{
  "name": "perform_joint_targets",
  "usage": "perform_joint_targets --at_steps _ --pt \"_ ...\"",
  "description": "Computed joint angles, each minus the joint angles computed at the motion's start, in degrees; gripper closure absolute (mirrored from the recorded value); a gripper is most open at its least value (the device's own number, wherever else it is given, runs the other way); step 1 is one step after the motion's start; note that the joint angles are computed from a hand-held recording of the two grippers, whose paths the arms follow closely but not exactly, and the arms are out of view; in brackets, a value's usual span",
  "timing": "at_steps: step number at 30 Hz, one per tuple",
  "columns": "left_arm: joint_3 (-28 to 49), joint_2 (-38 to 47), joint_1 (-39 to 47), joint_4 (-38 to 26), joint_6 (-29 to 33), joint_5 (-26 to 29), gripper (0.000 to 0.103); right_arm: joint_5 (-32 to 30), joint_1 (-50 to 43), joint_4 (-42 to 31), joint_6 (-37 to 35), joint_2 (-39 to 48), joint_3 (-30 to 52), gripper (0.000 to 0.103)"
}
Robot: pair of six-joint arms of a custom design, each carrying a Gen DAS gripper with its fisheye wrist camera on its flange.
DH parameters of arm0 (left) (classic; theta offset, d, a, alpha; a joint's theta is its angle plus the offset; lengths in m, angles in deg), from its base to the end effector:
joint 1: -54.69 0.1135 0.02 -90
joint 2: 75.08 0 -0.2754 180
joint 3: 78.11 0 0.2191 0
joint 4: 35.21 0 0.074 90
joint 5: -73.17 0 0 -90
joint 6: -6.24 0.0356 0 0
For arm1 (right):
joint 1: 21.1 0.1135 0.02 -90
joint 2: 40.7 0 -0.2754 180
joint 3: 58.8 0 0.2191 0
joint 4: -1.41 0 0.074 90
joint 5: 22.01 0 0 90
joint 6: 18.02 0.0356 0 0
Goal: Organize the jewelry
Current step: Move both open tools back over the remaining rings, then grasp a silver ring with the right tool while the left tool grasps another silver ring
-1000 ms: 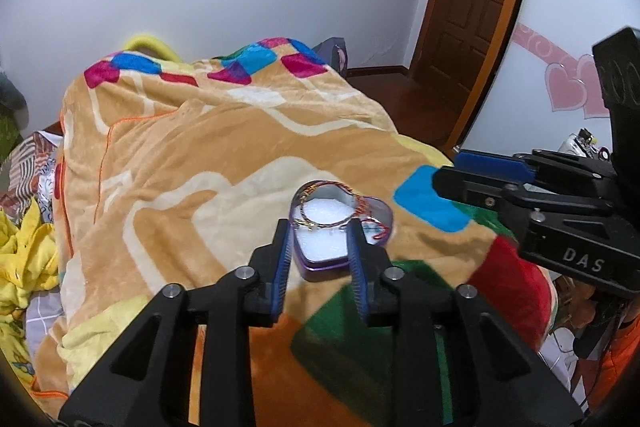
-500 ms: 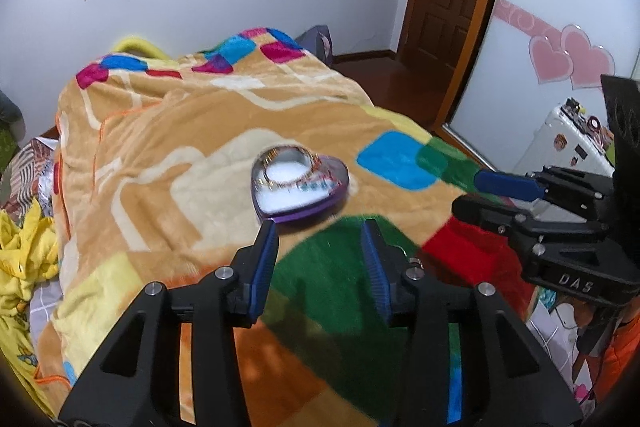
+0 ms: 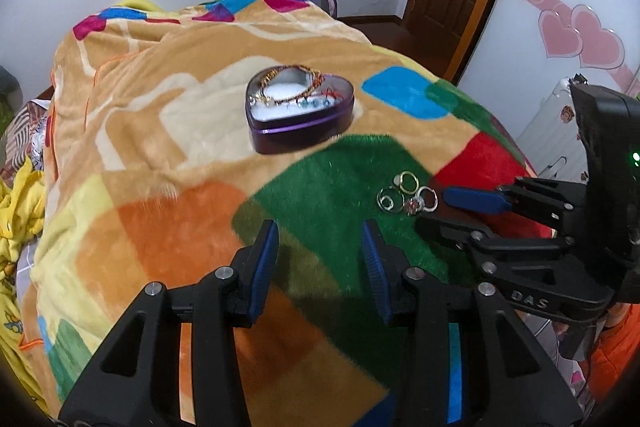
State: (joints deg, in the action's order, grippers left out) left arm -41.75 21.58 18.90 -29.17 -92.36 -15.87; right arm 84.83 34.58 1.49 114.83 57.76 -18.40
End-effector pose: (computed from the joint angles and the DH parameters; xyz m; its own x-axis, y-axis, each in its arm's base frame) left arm 0.1818 -0.1318 0.1078 -0.7396 0.3489 -0.5755 0.4876 0.8673 -0.1008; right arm 0.1403 0.1872 0.1083 -0.8292 -0.0601 -0.5558 -0.1909 0.9649 0.1805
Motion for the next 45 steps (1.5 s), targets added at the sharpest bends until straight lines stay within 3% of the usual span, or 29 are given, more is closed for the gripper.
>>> perform_joint_targets --at_steps 4,7,15,23,25,27,45 --pt "0.3 1.6 -1.2 1.0 0.0 0.3 0.061 0.4 -0.3 2.6 -0.1 1.4 -0.4 0.066" --pt "1.5 3.2 -2.5 1.2 0.0 1.0 0.061 1.6 0.3 3.5 -0.5 1.6 -0.9 0.075" --pt "7.5 9.8 -7.3 0.6 0.5 0.4 0.062 3.3 0.6 4.5 0.7 -3.6 -5.1 0.075" --pt "12.8 15.0 -9.0 -1.0 0.3 -1.2 0.075 6.0 -0.8 -0.5 2.6 -13.9 -9.4 0.075" --pt "12.9 15.3 -9.2 -0.7 0.2 -1.7 0.082 6.3 -1.1 -1.2 3.1 -15.2 -9.8 0.075" --pt "12.9 15.6 -9.4 -0.2 -0.1 -2.0 0.082 6.5 -1.2 -1.8 3.4 -15.8 -9.8 0.075" --pt "6.1 -0.9 -3.9 -1.0 0.1 -1.0 0.082 9.4 -0.1 -7.3 1.5 -19.9 -4.6 0.075"
